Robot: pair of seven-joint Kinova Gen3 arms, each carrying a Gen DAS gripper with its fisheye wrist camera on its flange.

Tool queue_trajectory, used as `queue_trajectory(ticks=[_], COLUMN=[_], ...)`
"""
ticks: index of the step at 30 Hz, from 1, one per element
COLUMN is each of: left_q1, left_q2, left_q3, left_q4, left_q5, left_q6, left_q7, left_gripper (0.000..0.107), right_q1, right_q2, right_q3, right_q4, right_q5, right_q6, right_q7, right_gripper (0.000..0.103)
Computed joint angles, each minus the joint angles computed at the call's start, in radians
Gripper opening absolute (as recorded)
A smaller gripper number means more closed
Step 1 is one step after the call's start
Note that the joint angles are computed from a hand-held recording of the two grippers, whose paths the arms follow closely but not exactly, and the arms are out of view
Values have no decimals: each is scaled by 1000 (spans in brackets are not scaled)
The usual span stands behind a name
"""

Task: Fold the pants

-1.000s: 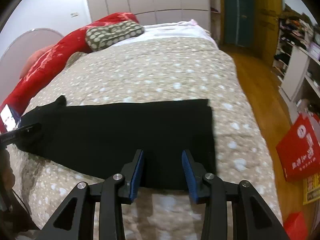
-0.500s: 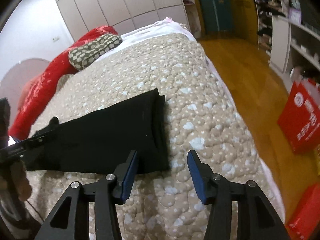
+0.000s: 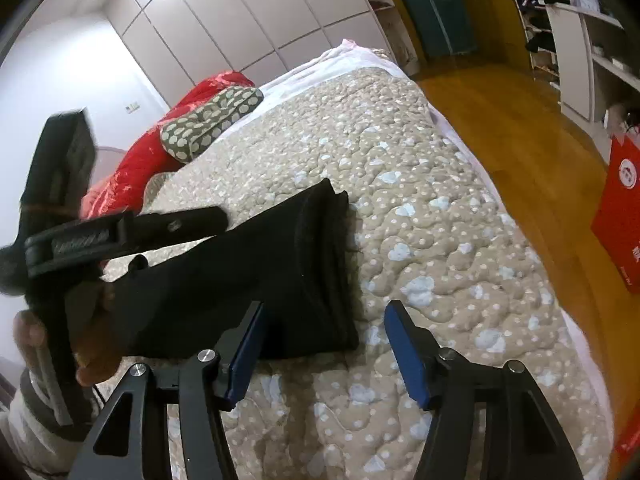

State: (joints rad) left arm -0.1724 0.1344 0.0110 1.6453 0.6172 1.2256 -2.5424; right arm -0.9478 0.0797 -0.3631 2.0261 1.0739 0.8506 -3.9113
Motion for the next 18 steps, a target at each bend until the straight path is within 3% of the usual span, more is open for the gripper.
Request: queue_trajectory(ticks=[9,14,18], left_q1=[114,138,174], left_q2=[43,69,57], left_q3=[64,80,93], left_q4=[-44,-42,-7], left_q5=[-99,-122,-158], left_q6=[-28,-52,-120], left_q7=[49,35,6], left_gripper=[76,76,74], right_q1=[-3,0,35], right_q2=[0,-13,-4], right_q3=[2,-5,4], right_q4=[27,68,56], right_q5=[73,169,147], right_q6=[-24,-46,-109], right_q7=[-78,-205,-156], right_gripper=[66,66,59])
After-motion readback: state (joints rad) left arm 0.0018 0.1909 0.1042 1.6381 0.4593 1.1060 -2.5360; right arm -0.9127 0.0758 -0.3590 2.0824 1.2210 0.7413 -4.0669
